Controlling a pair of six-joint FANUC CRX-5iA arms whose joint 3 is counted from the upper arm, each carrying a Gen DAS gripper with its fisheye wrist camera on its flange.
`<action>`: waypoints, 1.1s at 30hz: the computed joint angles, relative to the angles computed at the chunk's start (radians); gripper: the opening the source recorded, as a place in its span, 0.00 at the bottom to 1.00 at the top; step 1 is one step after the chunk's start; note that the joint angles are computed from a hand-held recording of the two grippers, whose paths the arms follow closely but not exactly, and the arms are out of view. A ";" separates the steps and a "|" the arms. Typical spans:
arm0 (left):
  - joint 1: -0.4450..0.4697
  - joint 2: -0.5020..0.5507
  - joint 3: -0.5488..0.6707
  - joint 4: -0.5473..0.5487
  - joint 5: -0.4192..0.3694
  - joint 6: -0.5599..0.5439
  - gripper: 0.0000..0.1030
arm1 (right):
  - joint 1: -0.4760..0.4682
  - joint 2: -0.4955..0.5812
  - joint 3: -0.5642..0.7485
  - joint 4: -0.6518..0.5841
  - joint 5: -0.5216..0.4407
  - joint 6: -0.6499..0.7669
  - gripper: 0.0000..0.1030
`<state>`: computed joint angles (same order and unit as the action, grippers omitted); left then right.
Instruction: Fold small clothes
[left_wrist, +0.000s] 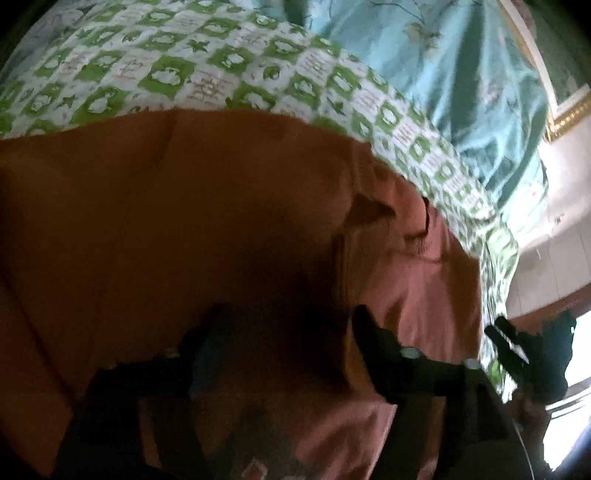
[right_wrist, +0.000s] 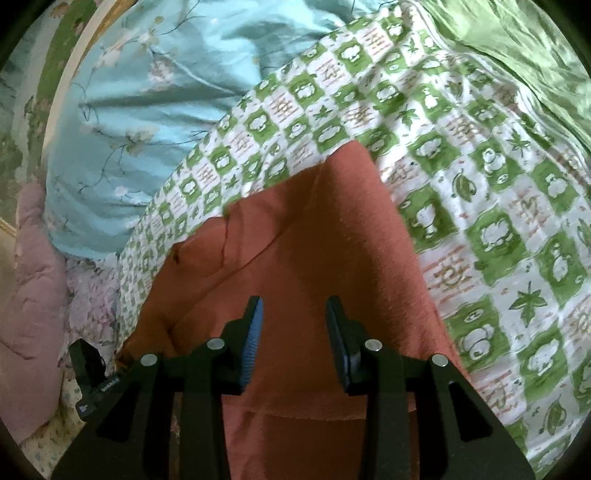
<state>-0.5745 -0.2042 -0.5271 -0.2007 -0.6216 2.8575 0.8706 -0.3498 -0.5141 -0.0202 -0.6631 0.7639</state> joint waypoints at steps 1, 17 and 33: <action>0.012 0.004 -0.003 0.015 0.005 -0.018 0.73 | 0.001 -0.001 0.000 0.006 -0.001 -0.004 0.36; -0.003 0.116 0.136 -0.035 -0.059 -0.097 0.11 | 0.030 -0.028 -0.033 0.081 -0.004 -0.076 0.36; -0.111 -0.069 0.008 -0.202 -0.125 0.233 0.12 | -0.035 0.165 0.080 0.092 -0.138 0.054 0.41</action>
